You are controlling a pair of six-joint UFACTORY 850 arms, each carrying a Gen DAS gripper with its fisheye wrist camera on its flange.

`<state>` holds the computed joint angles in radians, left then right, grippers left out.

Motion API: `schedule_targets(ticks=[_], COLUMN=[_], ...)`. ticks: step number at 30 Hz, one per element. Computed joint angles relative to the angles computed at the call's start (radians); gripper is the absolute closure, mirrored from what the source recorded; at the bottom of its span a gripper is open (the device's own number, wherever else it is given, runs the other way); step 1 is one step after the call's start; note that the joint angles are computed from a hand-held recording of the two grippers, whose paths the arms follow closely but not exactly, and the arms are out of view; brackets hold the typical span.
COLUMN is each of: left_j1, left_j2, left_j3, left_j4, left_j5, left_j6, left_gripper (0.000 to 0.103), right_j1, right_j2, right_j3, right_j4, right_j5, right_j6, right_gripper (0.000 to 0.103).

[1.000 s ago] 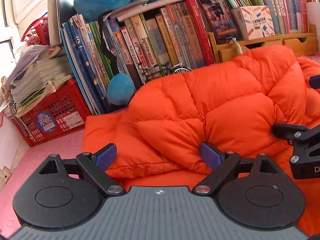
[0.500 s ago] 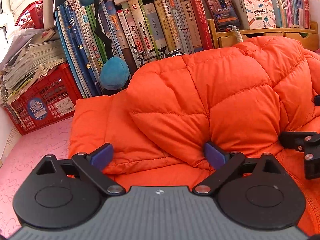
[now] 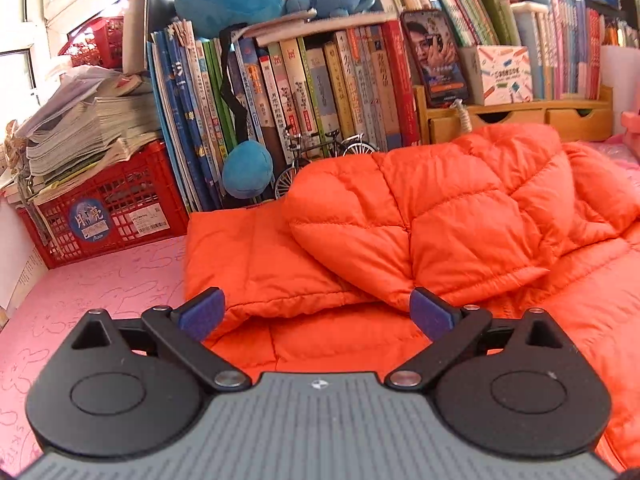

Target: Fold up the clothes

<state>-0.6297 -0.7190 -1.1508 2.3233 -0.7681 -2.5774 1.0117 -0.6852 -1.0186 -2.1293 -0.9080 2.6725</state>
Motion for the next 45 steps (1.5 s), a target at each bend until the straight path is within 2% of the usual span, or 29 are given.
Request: schedule_targets(ticks=[2,5,7,10,14,17,21,23,25,27,29,31,37,40,45], left_j1=[-0.015,-0.085,-0.132,-0.181,-0.205,-0.221,-0.230,-0.239,-0.233,-0.211,-0.184,-0.180,-0.255,-0.259,-0.257], left_j2=[0.095,0.176,0.213,0.262,0.308,0.303,0.271,0.252,0.258,0.298,0.354,0.377,0.310,0.280,0.233], left_j3=[0.165,0.343,0.426,0.508,0.577,0.593,0.563,0.549,0.547,0.580,0.634,0.658,0.620,0.599,0.554], left_j4=[0.079,0.055,0.007,-0.057,-0.050,-0.053,-0.131,-0.185,-0.195,-0.101,0.068,0.148,0.017,0.012,0.032], left_j5=[-0.109,-0.268,-0.315,-0.275,-0.203,-0.217,-0.223,-0.247,-0.234,-0.198,-0.166,-0.151,-0.175,-0.185,-0.210], left_j6=[-0.073,-0.082,-0.072,-0.066,-0.121,-0.138,-0.077,-0.050,-0.038,-0.098,-0.203,-0.224,0.020,0.040,0.020], left_gripper=[0.002,0.000,0.000,0.000,0.000,0.000,0.000,0.000,0.000,0.000,0.000,0.000,0.000,0.000,0.000], right_j1=[0.028,0.055,0.067,0.075,0.071,0.076,0.080,0.073,0.065,0.058,0.051,0.041,0.009,-0.009,-0.056], right_j2=[0.034,0.070,0.091,0.116,0.143,0.127,0.081,0.077,0.081,0.094,0.106,0.106,0.071,0.051,0.025], right_j3=[0.061,0.122,0.157,0.196,0.241,0.230,0.183,0.176,0.177,0.188,0.197,0.189,0.132,0.101,0.058], right_j4=[0.062,0.161,0.218,0.241,0.125,0.091,0.144,0.132,0.108,0.074,0.041,0.027,0.007,-0.006,-0.068], right_j5=[-0.024,-0.007,0.026,0.058,0.096,0.087,0.060,0.052,0.038,0.015,-0.010,-0.020,-0.028,-0.026,0.024], right_j6=[0.023,0.017,-0.017,-0.028,0.067,0.080,0.051,0.089,0.135,0.182,0.228,0.242,0.244,0.242,0.328], right_gripper=[0.000,0.000,0.000,0.000,0.000,0.000,0.001,0.003,0.004,0.004,0.004,0.004,0.003,0.003,0.002])
